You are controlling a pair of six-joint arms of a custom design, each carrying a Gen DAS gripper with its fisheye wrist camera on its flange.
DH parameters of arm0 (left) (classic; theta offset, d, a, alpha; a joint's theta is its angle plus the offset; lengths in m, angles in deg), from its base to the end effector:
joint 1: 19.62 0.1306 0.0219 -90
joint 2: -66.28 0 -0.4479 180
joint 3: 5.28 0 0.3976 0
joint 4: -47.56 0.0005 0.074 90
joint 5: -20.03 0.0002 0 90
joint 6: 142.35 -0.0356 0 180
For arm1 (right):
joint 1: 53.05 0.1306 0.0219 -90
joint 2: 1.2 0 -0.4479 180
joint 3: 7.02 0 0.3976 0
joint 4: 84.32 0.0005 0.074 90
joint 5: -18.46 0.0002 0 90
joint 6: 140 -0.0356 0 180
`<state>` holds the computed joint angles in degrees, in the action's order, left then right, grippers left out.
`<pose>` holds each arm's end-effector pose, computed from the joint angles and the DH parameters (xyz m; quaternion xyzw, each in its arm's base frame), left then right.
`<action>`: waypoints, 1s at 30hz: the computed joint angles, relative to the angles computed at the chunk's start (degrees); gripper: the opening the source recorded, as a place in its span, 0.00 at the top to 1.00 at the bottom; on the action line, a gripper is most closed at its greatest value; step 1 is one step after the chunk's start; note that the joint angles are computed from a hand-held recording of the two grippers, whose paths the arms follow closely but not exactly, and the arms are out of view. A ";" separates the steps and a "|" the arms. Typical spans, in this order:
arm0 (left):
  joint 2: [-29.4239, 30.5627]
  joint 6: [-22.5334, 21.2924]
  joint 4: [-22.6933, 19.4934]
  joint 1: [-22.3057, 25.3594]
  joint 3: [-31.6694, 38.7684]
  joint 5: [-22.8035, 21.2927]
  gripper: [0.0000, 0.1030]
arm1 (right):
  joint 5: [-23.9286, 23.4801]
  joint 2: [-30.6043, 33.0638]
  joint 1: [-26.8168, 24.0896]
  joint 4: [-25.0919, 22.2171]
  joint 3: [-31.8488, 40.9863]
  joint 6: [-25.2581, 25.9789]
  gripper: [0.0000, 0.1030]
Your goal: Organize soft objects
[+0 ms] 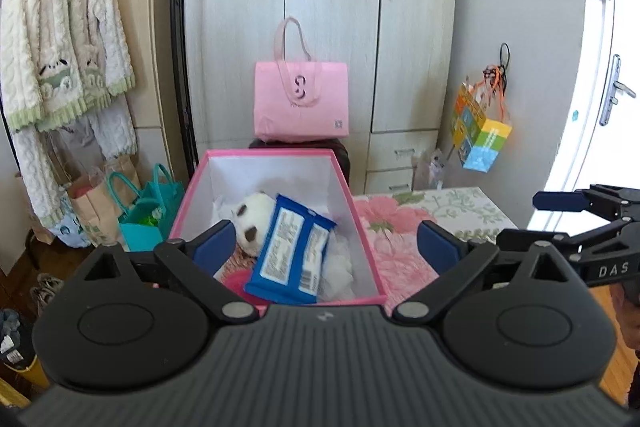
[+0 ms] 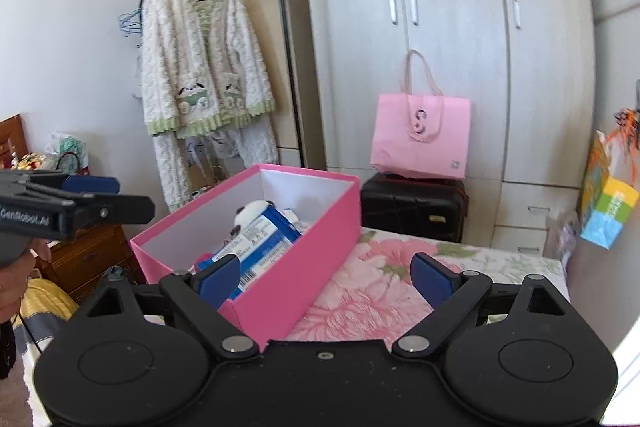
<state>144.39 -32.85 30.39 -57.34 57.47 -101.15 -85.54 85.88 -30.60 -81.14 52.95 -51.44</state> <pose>0.3281 -0.2311 0.4072 0.0061 0.8544 -0.0149 0.5194 0.4148 0.1802 0.3525 -0.2170 0.8060 0.2119 0.5082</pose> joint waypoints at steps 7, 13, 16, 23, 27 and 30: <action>0.27 1.30 -1.94 -0.73 0.75 -1.28 0.01 | 4.88 -2.63 0.33 -3.03 -1.10 -1.91 0.00; 1.29 5.81 -5.76 -2.52 1.77 -8.02 0.00 | 13.08 -5.20 1.79 -5.90 -2.39 -5.84 0.00; 0.54 0.08 -1.84 -3.37 -0.38 -8.66 0.00 | 14.50 -7.29 2.15 -1.92 -5.34 -6.22 0.00; 0.79 1.82 -2.49 -6.20 -1.81 -14.16 0.00 | 17.78 -7.86 3.53 0.42 -7.97 -9.66 0.00; -0.03 6.50 -2.68 -6.55 -2.88 -14.60 0.00 | 19.75 -8.31 4.48 -0.30 -8.58 -10.96 0.00; 0.06 7.67 -2.71 -6.93 -3.30 -15.27 0.00 | 20.39 -8.69 5.21 -0.58 -9.06 -11.60 0.00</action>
<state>144.45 -25.18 27.68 -64.26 54.17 -116.42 -65.15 77.19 -25.39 -81.72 43.89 -63.04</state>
